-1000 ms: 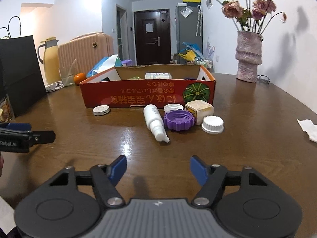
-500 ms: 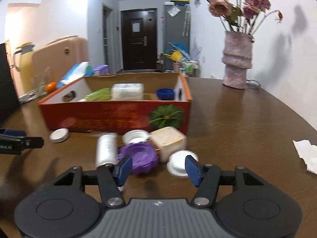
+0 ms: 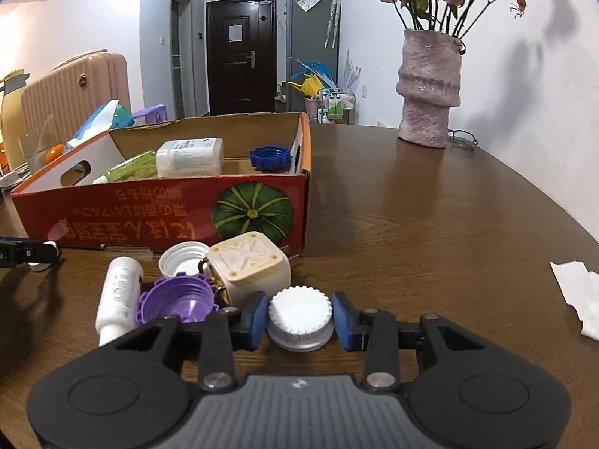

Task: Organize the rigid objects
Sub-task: 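Grasp the white round cap with the left tool while the right tool grasps a white ridged cap, then carry both white caps into the cardboard box and open both tools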

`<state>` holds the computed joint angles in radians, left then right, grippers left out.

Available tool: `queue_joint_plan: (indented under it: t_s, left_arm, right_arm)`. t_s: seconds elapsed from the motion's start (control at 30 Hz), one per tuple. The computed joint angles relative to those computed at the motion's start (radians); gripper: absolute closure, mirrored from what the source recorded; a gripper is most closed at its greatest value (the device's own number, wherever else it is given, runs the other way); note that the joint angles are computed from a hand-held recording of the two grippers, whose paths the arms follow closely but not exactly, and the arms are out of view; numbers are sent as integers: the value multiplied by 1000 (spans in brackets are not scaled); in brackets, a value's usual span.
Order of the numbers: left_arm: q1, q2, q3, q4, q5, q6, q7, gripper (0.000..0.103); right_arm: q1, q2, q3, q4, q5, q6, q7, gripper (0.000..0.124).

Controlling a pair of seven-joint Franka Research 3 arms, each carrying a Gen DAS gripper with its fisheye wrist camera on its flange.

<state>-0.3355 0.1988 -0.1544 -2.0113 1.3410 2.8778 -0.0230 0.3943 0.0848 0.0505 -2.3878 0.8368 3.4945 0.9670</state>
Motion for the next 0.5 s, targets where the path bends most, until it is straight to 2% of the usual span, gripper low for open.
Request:
queue_joint_plan:
  t_s: [0.1,0.23,0.5]
  left_arm:
    - [-4,-4,-3,-3,4,-13,2,63]
    - [-13,-30,-13,-26,2,-48,-12,63]
    - [-5,-173,-67,-151,78,-45,-200,63]
  right_arm:
    - [-26,-7,11,-17,-72,-3,74,87]
    - [-30,-34,16,-55,-91,29,113,87]
    - [-47,-190,57,-214,-147,71,202,87]
